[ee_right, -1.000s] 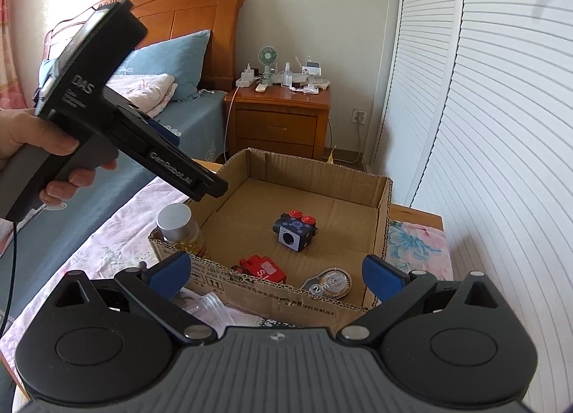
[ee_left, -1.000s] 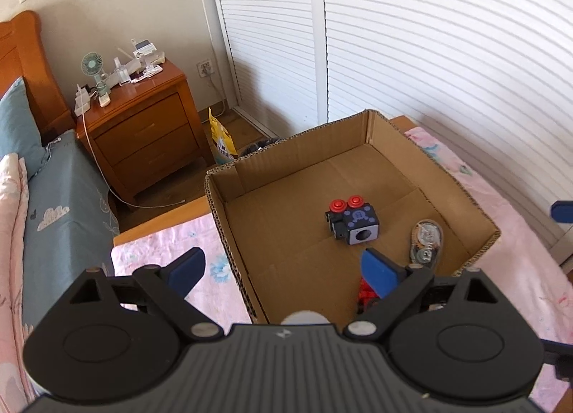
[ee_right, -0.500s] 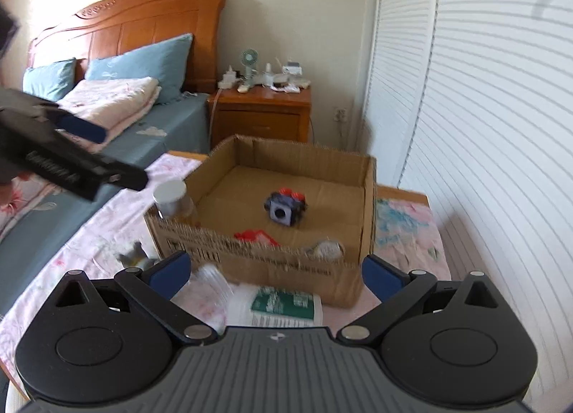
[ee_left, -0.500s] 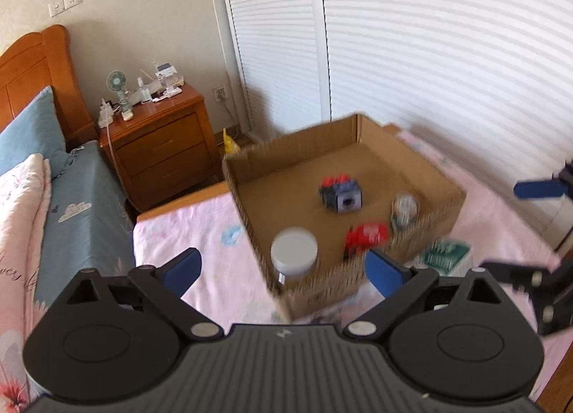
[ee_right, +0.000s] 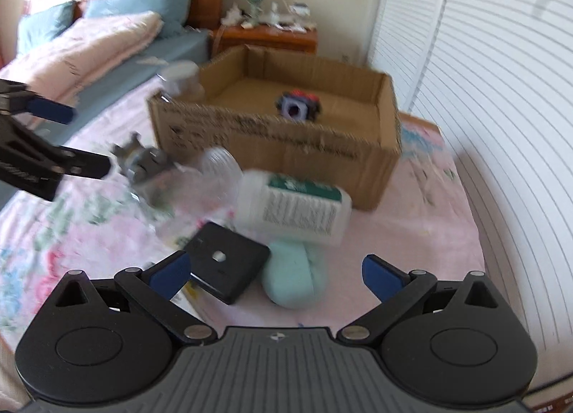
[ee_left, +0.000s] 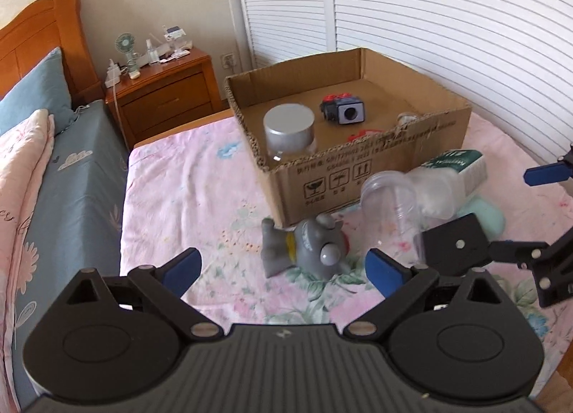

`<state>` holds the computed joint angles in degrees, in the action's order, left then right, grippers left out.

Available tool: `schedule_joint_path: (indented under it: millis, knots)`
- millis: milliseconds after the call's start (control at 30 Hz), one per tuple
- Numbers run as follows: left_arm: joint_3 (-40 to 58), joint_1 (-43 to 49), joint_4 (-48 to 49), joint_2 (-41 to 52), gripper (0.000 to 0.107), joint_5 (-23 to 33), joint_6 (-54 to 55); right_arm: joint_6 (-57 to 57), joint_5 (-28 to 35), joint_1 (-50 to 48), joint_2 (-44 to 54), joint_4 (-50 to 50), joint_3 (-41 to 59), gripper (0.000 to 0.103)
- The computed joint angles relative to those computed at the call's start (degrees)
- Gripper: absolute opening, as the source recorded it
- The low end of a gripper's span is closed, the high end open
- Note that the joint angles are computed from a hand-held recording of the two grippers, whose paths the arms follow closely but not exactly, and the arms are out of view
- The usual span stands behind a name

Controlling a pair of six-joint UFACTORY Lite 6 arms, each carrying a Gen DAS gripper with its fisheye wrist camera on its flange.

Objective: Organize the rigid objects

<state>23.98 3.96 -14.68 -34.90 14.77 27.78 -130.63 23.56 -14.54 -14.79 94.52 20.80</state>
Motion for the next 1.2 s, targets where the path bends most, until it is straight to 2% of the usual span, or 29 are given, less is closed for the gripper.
schedule_joint_path:
  millis: [133, 233, 400, 567, 667, 767, 867, 1033, 1200]
  knots:
    - [-2.3, 2.9, -11.4, -1.8, 0.098, 0.0, 10.6, -3.1, -0.3, -0.9, 4.4, 7.6, 1.6, 0.103]
    - [-3.2, 4.1, -16.7, -2.0, 0.098, 0.1, 13.9, 0.3, 1.3, -3.0, 7.5, 7.0, 3.4, 0.103]
    - [-3.3, 1.6, -7.4, 0.1, 0.098, -3.4, 2.9, -0.9, 0.6, -3.2, 12.8, 9.9, 6.8, 0.103]
    - [-1.2, 1.1, -9.6, 4.1, 0.098, -4.6, 4.8, 0.2, 0.1, -1.6, 17.1, 10.3, 10.3, 0.103]
    - [-0.1, 1.1, -14.6, 6.3, 0.098, -5.0, 9.6, 0.6, -0.7, 0.1, 19.5, 10.9, 12.4, 0.103]
    - [0.8, 1.1, -19.5, 8.3, 0.098, -5.1, 14.6, -3.8, -2.7, 2.3, 22.0, 16.2, 13.8, 0.103]
    - [1.5, 0.6, -20.6, 10.1, 0.098, -6.0, 15.2, -5.4, -3.0, 3.2, 24.8, 18.3, 15.4, 0.103]
    - [3.3, 0.5, -29.9, 14.1, 0.098, -7.2, 24.1, -3.9, -1.4, 1.8, 26.9, 16.3, 17.1, 0.103]
    - [5.0, -0.9, -39.0, 18.5, 0.098, -9.1, 32.2, -4.4, -2.2, 0.9, 27.4, 16.2, 17.8, 0.103]
